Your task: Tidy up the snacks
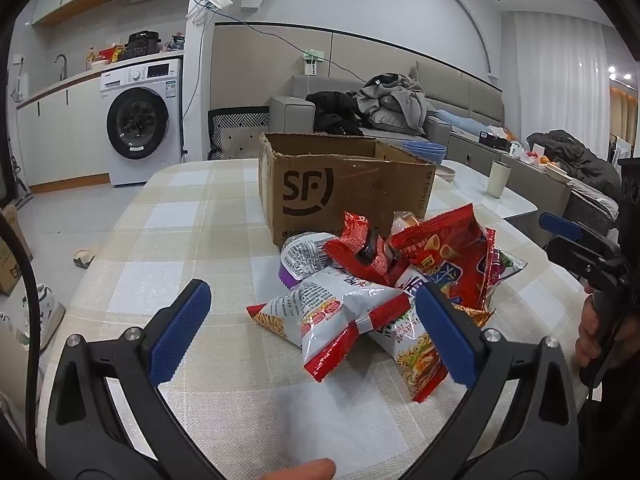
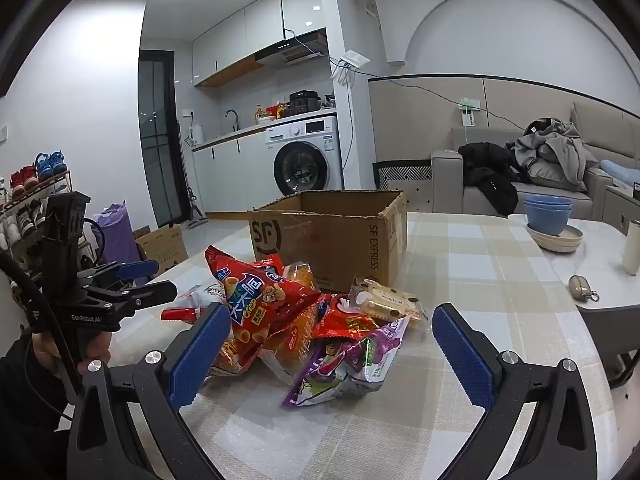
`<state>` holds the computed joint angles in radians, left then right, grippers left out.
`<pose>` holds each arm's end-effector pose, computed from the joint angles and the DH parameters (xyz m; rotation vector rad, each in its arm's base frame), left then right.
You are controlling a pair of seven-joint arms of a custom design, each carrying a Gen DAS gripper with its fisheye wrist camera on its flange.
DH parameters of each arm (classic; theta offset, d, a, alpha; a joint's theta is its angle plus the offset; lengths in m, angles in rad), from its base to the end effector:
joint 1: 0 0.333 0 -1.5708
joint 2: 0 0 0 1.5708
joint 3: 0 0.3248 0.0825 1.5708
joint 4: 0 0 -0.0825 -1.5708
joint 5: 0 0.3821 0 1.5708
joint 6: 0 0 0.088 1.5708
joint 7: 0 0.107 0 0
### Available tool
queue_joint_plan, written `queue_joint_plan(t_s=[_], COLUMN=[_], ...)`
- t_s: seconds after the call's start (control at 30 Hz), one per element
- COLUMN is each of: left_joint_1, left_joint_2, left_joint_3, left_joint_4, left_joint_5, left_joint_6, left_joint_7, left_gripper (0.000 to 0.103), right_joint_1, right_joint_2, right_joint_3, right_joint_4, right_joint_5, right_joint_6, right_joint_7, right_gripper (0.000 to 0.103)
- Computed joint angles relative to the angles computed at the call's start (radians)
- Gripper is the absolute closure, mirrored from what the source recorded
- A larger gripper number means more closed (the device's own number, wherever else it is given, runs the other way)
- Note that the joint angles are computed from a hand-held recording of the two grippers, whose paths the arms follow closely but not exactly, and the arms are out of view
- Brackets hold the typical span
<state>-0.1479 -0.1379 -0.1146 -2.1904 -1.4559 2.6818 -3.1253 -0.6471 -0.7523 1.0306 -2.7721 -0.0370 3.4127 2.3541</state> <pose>0.5245 -0.1108 0.5028 -1.0493 2.1867 -1.3722 0.3709 0.1866 0.4568 -1.3980 1.5755 -0.9902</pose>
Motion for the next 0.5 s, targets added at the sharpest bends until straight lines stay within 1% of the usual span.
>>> queue_joint_plan(t_s=[0.07, 0.27, 0.3, 0.5], left_joint_1=[0.0, -0.001, 0.0, 0.0], left_joint_2=[-0.001, -0.005, 0.0, 0.0], left_joint_3=[-0.001, -0.001, -0.001, -0.001], left_joint_4=[0.0, -0.004, 0.0, 0.0], left_joint_5=[0.004, -0.009, 0.008, 0.01], left_joint_6=[0.002, 0.004, 0.002, 0.003], left_joint_7=[-0.005, 0.011, -0.009, -0.008], left_gripper=[0.001, 0.001, 0.001, 0.001], right_joint_1=[0.01, 0.007, 0.005, 0.006], right_joint_2=[0.009, 0.002, 0.001, 0.003], right_joint_3=[-0.01, -0.006, -0.006, -0.01], right_joint_4=[0.003, 0.004, 0.004, 0.004], right_joint_5=[-0.003, -0.008, -0.009, -0.017], right_joint_6=[-0.011, -0.016, -0.017, -0.018], right_joint_7=[-0.002, -0.001, -0.001, 0.001], right_gripper=[0.0, 0.0, 0.0, 0.0])
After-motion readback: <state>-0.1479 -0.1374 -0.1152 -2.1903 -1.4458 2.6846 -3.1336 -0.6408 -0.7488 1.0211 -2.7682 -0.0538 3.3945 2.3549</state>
